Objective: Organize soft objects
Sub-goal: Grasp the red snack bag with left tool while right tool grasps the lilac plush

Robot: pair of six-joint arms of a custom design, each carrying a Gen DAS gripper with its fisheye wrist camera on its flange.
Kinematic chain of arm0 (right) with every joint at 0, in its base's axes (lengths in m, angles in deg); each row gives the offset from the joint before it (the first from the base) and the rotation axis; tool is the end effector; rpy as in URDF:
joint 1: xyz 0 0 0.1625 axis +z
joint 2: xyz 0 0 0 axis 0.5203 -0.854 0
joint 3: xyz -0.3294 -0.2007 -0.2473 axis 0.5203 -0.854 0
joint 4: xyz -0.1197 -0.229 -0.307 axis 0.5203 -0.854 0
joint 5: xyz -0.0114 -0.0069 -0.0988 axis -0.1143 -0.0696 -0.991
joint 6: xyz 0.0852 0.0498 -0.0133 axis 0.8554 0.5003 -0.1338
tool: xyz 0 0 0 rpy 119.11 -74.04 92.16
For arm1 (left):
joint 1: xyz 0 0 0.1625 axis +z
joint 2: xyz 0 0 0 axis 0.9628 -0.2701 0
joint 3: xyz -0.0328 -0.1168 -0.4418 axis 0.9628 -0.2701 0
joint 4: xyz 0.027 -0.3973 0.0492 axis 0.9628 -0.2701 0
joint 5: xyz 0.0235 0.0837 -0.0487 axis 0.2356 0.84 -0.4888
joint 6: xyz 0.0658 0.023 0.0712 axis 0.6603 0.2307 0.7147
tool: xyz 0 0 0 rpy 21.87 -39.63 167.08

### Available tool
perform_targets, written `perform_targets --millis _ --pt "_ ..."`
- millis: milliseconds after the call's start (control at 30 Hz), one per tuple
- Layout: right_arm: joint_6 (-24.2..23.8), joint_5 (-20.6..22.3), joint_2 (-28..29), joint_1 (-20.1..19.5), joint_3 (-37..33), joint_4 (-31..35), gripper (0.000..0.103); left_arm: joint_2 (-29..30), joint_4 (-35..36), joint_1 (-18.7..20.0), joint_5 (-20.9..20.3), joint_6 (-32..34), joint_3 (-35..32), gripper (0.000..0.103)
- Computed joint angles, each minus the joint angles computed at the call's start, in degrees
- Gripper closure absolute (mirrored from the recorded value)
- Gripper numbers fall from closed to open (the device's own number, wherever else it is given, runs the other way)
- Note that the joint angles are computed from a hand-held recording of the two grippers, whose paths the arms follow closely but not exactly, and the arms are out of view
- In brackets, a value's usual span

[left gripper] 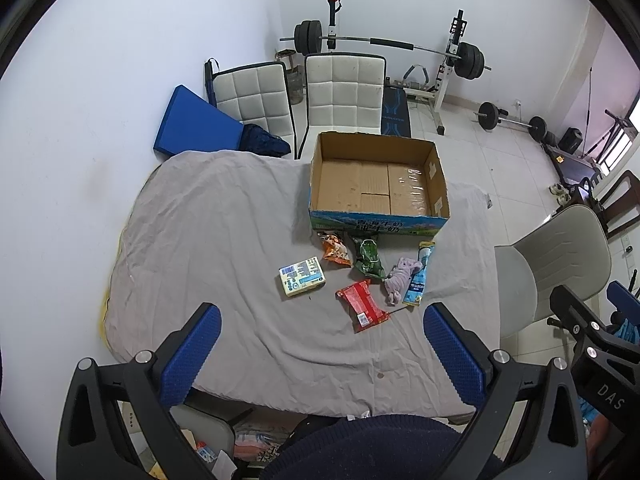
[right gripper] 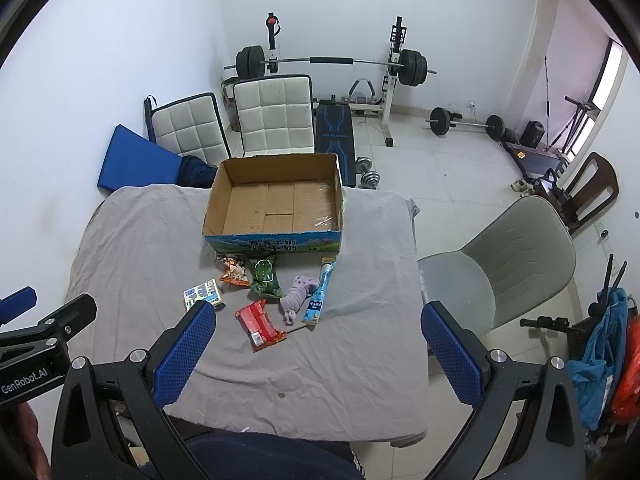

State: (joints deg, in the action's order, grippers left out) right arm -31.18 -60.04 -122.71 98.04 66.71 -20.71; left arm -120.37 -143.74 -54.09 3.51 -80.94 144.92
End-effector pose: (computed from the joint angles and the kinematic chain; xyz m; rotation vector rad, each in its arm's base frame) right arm 0.3366 -0.3345 0.5718 -0.0456 -2.2062 0.7580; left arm -0.6134 -0.4343 0.2608 0.4118 2.3107 -0.4652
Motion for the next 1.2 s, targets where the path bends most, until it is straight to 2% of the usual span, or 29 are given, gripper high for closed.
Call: perform_targets --millis 200,367,500,600,667,733,833,900,967,1000,1100,1200 --pt "-2.7 1.2 0.2 -2.1 0.7 -2.4 0.000 1.3 1.0 1.3 -0.8 0.6 -2.0 0.000" --pt "-5.9 3.1 0.0 -5.9 1.7 -5.9 0.000 2.4 0.3 2.6 -2.2 1.2 -2.3 0.000" --pt "-10.2 6.1 -0.6 -13.0 4.8 -11.7 0.000 4.4 -2.1 5.2 -1.8 1.6 -1.8 0.000" --pt "-15.3 9.4 -0.4 -20.2 7.7 -17.0 0.000 6.5 -5.1 8.5 -3.3 1.5 -0.6 0.000" --pt "-18.5 12.5 0.3 -25.5 9.4 -20.5 0.000 8.2 -5.7 10.4 -4.8 1.8 -0.7 0.000" --pt "-22.4 17.2 1.0 -30.8 11.5 -25.6 0.000 10.5 -7.1 12.7 -7.0 2.5 -0.4 0.000" --pt "-25.6 24.2 3.7 -37.2 13.1 -30.4 0.000 13.9 -8.1 15.8 -10.7 3.1 -0.2 0.000" --pt "-25.7 27.2 6.0 -40.3 13.7 -32.3 0.001 16.0 -10.0 17.5 -11.1 3.2 1.5 0.003" --pt "-26.5 30.1 8.5 -43.0 14.4 -34.7 0.001 17.9 -10.8 18.6 -10.0 3.5 2.4 0.012" --pt "-26.3 30.8 10.0 -44.3 14.4 -34.8 0.002 19.1 -12.0 19.7 -11.2 4.4 2.9 0.018" --pt "-25.8 33.3 12.8 -46.9 14.6 -35.9 0.005 21.6 -14.5 22.4 -16.5 4.9 3.8 0.026" --pt "-25.1 35.9 14.9 -48.8 14.2 -36.0 0.006 21.9 -19.3 24.2 -20.8 3.7 6.3 0.026"
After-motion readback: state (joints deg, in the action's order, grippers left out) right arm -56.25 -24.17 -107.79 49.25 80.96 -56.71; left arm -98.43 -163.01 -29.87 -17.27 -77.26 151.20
